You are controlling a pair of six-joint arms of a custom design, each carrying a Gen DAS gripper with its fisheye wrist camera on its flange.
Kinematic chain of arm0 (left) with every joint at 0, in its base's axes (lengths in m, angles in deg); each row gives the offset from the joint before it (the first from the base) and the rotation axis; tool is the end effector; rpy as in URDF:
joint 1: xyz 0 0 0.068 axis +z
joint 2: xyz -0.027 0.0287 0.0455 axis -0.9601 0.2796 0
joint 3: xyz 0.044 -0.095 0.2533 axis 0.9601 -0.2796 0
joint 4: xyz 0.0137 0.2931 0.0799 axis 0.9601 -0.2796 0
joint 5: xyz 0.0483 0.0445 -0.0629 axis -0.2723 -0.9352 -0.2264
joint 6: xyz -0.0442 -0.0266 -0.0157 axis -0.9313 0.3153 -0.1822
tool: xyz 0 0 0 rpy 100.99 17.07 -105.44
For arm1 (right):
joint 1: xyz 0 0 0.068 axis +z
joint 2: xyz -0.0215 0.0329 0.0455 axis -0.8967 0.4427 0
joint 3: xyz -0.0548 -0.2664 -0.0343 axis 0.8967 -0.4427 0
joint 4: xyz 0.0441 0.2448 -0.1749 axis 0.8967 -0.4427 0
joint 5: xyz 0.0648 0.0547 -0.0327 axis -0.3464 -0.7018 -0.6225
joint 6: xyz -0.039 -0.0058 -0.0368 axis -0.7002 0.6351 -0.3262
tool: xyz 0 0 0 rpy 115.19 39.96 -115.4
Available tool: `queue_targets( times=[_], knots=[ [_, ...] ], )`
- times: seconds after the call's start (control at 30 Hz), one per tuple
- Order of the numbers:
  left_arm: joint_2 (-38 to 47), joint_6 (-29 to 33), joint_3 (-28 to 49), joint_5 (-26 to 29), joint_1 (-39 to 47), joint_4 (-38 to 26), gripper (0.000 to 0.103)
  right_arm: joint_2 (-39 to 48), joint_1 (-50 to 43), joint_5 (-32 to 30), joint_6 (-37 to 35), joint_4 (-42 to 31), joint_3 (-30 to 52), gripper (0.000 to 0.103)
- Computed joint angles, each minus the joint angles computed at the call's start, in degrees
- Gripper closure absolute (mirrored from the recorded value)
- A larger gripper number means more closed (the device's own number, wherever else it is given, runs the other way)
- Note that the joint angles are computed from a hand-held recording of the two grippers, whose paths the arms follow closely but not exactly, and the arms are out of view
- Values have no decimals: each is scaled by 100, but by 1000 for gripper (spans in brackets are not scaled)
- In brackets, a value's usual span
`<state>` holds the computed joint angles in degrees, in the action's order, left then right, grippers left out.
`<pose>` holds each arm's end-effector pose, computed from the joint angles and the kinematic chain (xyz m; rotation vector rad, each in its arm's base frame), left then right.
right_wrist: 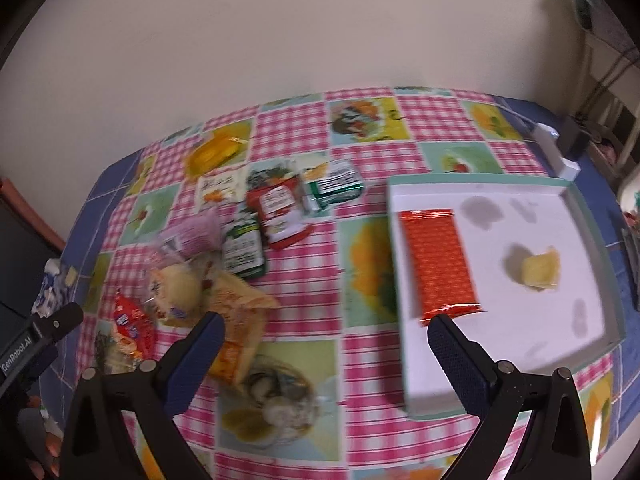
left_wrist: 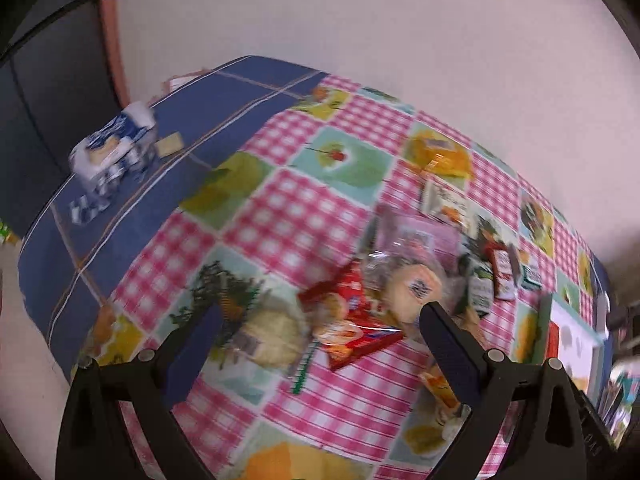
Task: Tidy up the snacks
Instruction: 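Move left tool to red 'nice' snack bag while right tool reaches yellow Daliyuan bag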
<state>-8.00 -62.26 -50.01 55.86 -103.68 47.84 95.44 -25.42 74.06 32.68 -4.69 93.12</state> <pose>0.1862 -0.0909 0.1209 -0.9047 2.4624 0.0366 0.2384 0.1815 0.1011 -0.1083 2.5925 0.2541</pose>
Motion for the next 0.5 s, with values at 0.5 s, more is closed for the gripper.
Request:
queue_targets(
  times=[0.5],
  knots=[
    [1034, 429, -216, 1387, 913, 1443, 8, 1628, 304, -582, 413, 225, 901, 12]
  ],
)
